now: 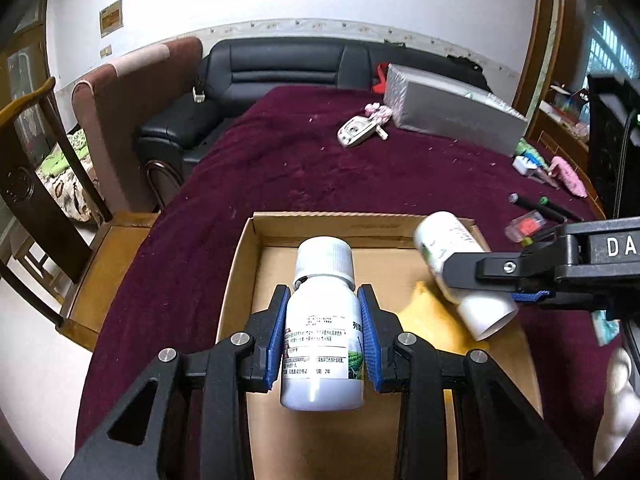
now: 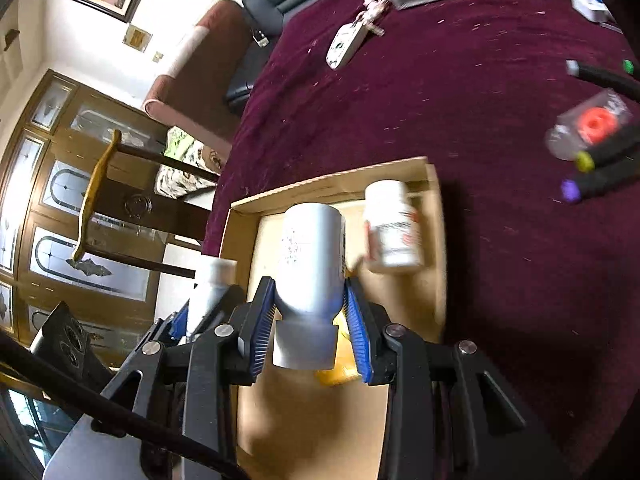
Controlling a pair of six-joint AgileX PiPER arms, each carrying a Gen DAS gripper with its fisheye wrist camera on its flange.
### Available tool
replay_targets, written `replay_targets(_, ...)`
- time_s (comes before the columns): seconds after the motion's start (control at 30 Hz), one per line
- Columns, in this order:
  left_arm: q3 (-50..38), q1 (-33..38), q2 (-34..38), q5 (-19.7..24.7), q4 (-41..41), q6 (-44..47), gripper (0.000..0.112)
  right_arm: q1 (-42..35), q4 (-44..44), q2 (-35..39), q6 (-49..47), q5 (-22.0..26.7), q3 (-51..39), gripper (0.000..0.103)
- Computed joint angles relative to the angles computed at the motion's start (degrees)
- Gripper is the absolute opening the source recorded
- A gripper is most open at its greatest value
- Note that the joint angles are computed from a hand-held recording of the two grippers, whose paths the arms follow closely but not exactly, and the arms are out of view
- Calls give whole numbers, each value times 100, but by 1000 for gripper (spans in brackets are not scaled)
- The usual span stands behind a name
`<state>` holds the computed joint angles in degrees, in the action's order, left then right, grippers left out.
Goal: Organize objects
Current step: 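Place both white bottles upright in the tray and open both grippers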
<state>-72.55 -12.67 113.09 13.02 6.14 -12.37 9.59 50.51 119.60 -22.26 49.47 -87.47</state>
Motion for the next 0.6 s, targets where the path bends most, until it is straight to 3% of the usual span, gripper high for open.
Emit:
replay_targets(0.27,-342,202,338,226,-920,860,29,432,-426,762,738,147,-1058,33)
replay_targets(0.6,-608,231,521,408,-600,372,30,452,-615,999,929,108,-1344,33)
